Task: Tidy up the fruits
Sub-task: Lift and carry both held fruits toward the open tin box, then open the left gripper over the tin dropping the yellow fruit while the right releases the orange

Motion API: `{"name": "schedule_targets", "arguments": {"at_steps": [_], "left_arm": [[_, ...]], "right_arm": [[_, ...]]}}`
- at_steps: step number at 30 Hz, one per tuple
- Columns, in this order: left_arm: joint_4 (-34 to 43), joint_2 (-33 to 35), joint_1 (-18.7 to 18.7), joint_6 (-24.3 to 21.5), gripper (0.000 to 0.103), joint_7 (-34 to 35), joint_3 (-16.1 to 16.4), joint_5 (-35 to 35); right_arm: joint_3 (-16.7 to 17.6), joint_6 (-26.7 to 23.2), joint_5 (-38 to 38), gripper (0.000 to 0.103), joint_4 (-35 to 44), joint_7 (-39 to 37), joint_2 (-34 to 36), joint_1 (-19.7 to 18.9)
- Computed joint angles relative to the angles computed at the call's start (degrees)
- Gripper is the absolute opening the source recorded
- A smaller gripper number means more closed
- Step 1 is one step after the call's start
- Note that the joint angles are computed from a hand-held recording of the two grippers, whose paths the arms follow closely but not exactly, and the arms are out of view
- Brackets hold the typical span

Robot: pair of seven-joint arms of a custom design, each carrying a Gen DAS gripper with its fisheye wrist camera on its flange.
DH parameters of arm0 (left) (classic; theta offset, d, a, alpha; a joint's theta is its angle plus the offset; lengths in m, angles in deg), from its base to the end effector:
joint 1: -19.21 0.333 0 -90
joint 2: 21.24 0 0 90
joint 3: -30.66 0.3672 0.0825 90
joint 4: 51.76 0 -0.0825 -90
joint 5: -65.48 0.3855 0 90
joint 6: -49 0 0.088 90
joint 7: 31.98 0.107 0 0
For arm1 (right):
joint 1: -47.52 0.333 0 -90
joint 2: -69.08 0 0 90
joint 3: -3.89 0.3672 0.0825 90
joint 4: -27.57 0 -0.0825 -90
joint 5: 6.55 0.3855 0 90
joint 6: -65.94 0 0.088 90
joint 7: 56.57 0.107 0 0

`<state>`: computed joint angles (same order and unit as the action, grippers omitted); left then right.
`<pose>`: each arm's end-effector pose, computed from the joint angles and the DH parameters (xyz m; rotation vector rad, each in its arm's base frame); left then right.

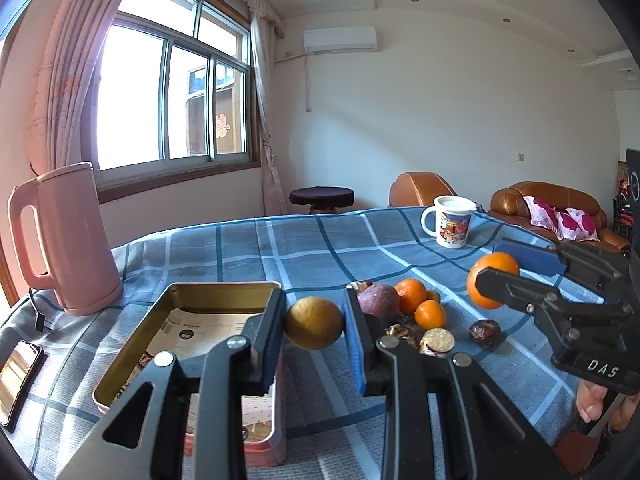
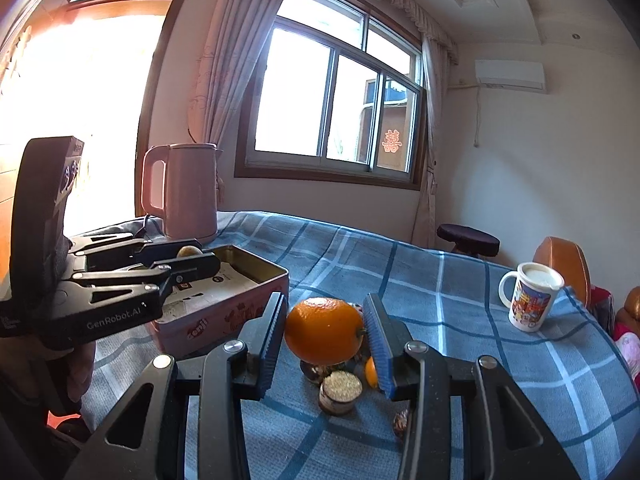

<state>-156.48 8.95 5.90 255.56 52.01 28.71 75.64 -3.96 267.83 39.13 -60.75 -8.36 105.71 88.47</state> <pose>0.6854 -0.2047 0.4442 -1.2043 1.7404 -1.2435 0.6614 0.3641 0.4668 -1.6751 1.0653 -0.9581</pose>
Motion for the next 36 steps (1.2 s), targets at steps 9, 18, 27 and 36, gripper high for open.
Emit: {"name": "schedule_targets", "arguments": {"at_steps": [9, 18, 27, 36], "left_arm": [[0.92, 0.42, -0.1, -0.72, 0.03, 0.15, 1.04, -1.27], [3.65, 1.8, 1.19, -3.73, 0.03, -1.05, 1.17, -0.83], [7.52, 3.74, 3.63, -8.93, 0.03, -3.97, 0.6, 2.56], [11.36, 5.6, 5.82, -13.32, 0.03, -6.65, -0.2, 5.82]], "right_arm": [[-5.66, -5.44, -1.05, 0.042, 5.26, 1.38, 2.54, 3.48], [-11.06, -12.17, -7.08, 0.042, 11.42, 8.0, 6.12, 5.72], [-11.88, -20.34, -14.4, 0.042, 20.96, 15.54, 10.55, 3.6], [-10.8, -28.25, -22.02, 0.042, 32.33, 22.33, 16.24, 0.7]]}}
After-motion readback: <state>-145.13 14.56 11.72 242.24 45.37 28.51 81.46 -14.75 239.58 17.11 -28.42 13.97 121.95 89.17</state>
